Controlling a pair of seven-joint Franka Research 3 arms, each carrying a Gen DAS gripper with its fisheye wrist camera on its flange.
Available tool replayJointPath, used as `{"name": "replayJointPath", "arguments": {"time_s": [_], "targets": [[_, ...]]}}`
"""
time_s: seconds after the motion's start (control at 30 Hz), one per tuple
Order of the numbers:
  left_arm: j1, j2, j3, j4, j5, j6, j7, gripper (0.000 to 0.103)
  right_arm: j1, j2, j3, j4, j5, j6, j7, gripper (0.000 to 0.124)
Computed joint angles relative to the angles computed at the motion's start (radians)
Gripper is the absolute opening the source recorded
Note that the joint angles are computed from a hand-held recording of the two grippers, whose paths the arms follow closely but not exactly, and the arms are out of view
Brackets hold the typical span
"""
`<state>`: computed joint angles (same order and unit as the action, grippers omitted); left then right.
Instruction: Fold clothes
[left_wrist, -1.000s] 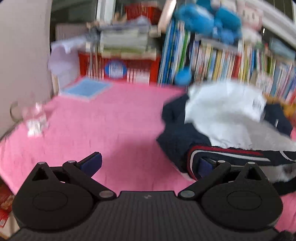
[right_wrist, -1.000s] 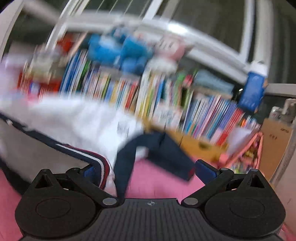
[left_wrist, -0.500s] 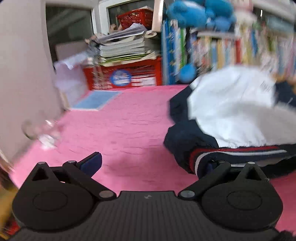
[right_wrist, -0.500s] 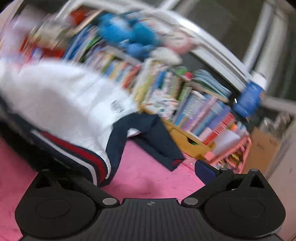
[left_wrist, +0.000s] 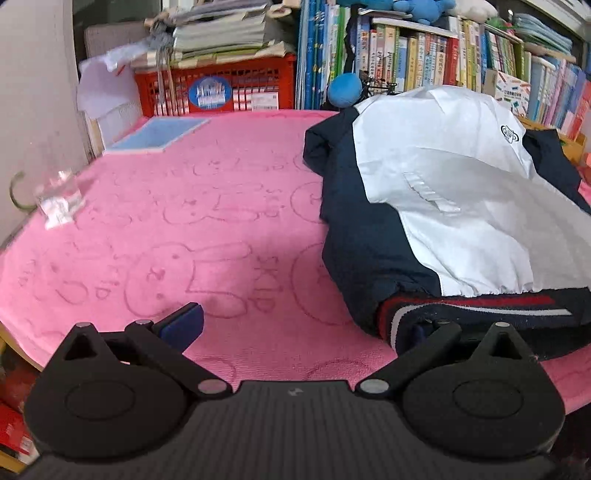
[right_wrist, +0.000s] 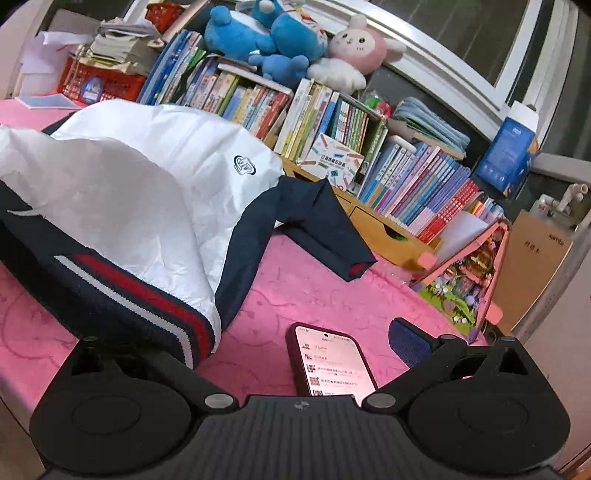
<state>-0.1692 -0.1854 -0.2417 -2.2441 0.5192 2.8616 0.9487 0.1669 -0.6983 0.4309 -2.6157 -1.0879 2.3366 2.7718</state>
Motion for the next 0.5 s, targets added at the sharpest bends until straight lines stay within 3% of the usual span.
{"name": "replayJointPath", "arguments": {"time_s": [0.1,0.33,0.4,0.5], "targets": [[0.018,-0.014,-0.013,-0.007,0.057,0.001,-0.032,0.103,0.02,-0.028,0.01,-0.006,0.015,-0.018,-0.011,0.103],[-0.036,-0.035,0.035,-0.043,-0.114,-0.022,0.095,0.103,0.033,0.041,0.04,0.0,0.034,-0.059,-0.072,0.103],[-0.08,-0.055,0.071,-0.058,-0.211,-0.032,0.199,0.103,0.053,0.041,0.038,-0.006,0.009,-0.064,-0.088,0.103],[-0.174,-0.082,0.157,-0.068,-0.46,-0.07,0.402,0.103,0.118,0.005,-0.041,-0.023,0.055,0.022,-0.183,0.103]]}}
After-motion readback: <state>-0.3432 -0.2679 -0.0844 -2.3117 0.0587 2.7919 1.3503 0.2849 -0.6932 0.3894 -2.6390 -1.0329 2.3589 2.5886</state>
